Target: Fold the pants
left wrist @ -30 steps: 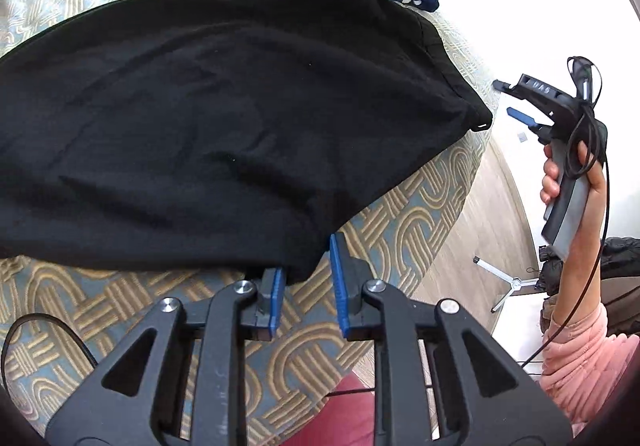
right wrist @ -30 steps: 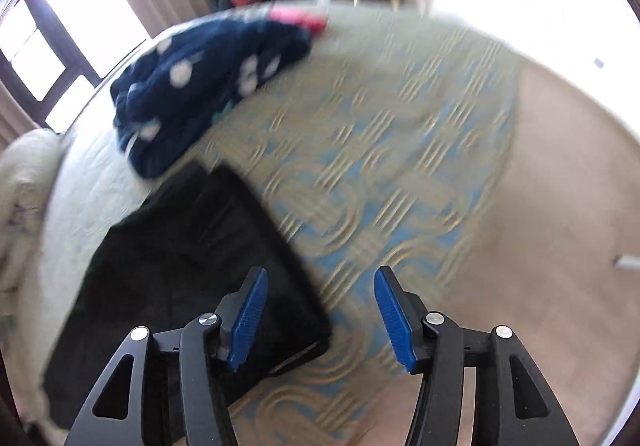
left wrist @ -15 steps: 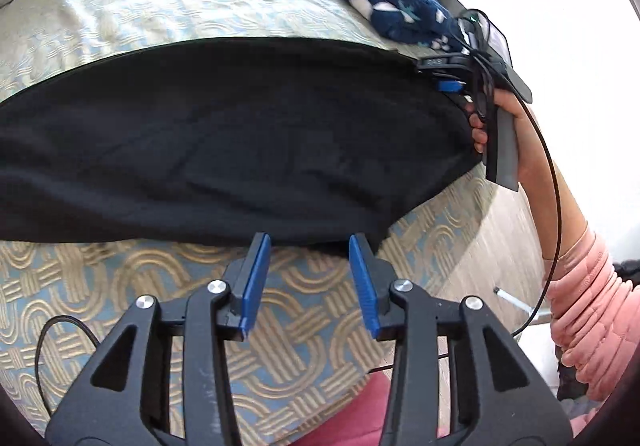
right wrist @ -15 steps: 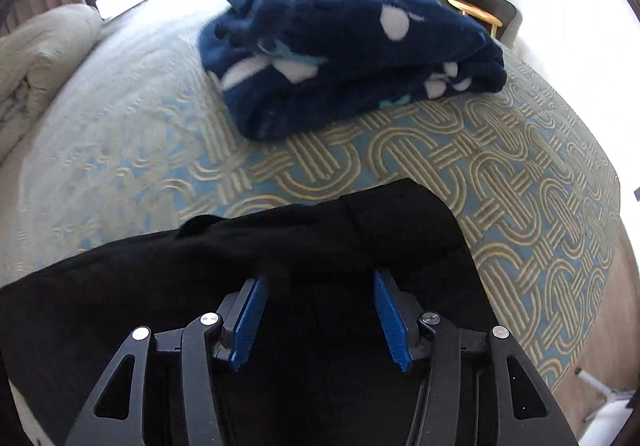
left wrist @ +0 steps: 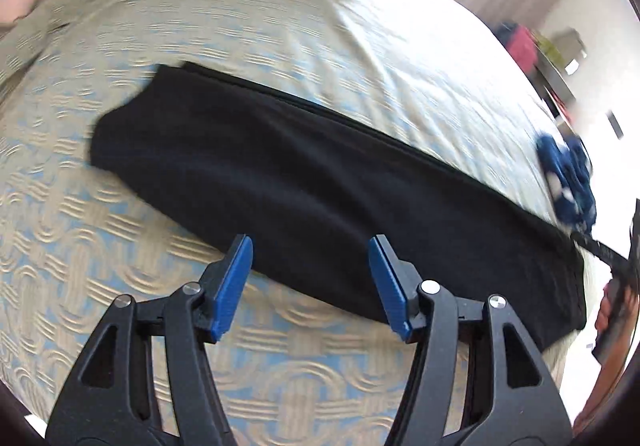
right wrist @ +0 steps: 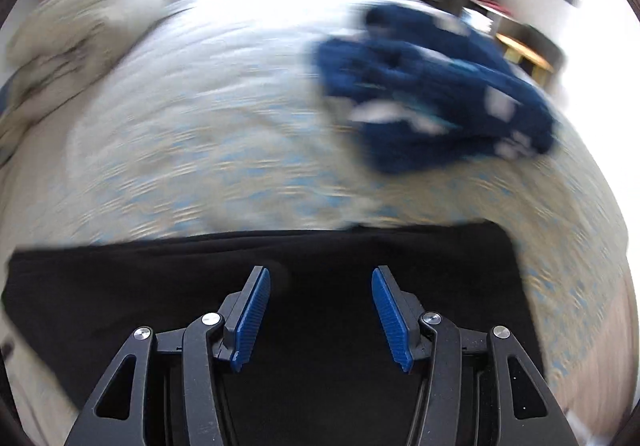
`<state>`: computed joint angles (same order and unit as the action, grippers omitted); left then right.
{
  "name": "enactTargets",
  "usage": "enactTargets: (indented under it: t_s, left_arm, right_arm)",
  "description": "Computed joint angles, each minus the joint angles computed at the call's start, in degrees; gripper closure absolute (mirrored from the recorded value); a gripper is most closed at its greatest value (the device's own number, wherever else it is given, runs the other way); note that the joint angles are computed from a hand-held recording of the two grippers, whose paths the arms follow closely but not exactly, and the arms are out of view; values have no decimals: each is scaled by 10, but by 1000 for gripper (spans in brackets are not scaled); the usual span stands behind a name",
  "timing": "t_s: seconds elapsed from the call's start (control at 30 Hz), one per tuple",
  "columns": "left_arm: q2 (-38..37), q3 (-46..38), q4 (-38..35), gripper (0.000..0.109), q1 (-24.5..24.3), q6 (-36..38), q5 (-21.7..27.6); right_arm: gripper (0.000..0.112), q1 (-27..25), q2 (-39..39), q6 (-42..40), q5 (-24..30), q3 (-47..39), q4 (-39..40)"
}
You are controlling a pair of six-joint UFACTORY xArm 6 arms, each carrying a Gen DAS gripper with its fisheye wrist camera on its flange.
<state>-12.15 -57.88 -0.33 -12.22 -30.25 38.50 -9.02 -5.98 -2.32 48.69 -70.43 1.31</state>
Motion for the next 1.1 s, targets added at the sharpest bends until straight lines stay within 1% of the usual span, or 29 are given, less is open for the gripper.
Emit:
enactTargets:
  t_s: [0.07,0.13,0.23,0.3,0.37,0.47,0.5,0.53,0.63,0.7,0.83,0.9,0.93,0.97,1.0,1.03,1.1]
  left_arm:
    - [-14,15,-1,47,34,-2,-9]
    - [-21,23,8,46,54,-7,-19]
    - [-22,25,24,45,80,1,-25]
    - [-10,16,29,44,93,23,-27]
    - [15,-8,36,44,106,54,-19]
    - [81,-76,23,44,128,141,-7]
    - [109,-108,1,44,136,189,2]
    - [142,-146,-13,44,143,229,14]
    - [212,-226,-47,44,160,317,34]
    - [264,-287,-72,44,170,364,68]
    - [333,-362,-79,44,179,392,139]
    - [344,-367,-86,45,180,404,148]
    - [343,-361,-88,49,180,408,138]
    - [337,-350,-97,56,180,416,123]
    - [333,-344,-118,76,180,434,118]
    - [332,-345,-132,81,180,444,121]
    - [327,-339,-113,84,175,440,113]
  right_arm:
    - [58,51,4,-73,11,-12,38]
    - [58,102,21,-123,19,-29,53]
    - [58,172,70,-149,18,-68,44]
    - [58,203,110,-155,14,-100,28]
    - [58,226,142,-183,13,-128,43]
    - [59,247,186,-238,31,-172,58]
    - [59,252,209,-251,49,-202,51]
    - [59,255,221,-257,60,-217,44]
    - [60,253,256,-284,95,-263,36]
    - [60,245,261,-292,114,-276,31]
    - [60,218,271,-279,149,-307,28]
    - [60,201,276,-270,167,-319,31]
    - [60,195,278,-267,174,-324,33]
    - [60,189,280,-266,179,-327,35]
    - [60,184,281,-267,182,-329,35]
    - [60,179,283,-265,183,-331,29]
    - [60,173,293,-264,195,-345,20]
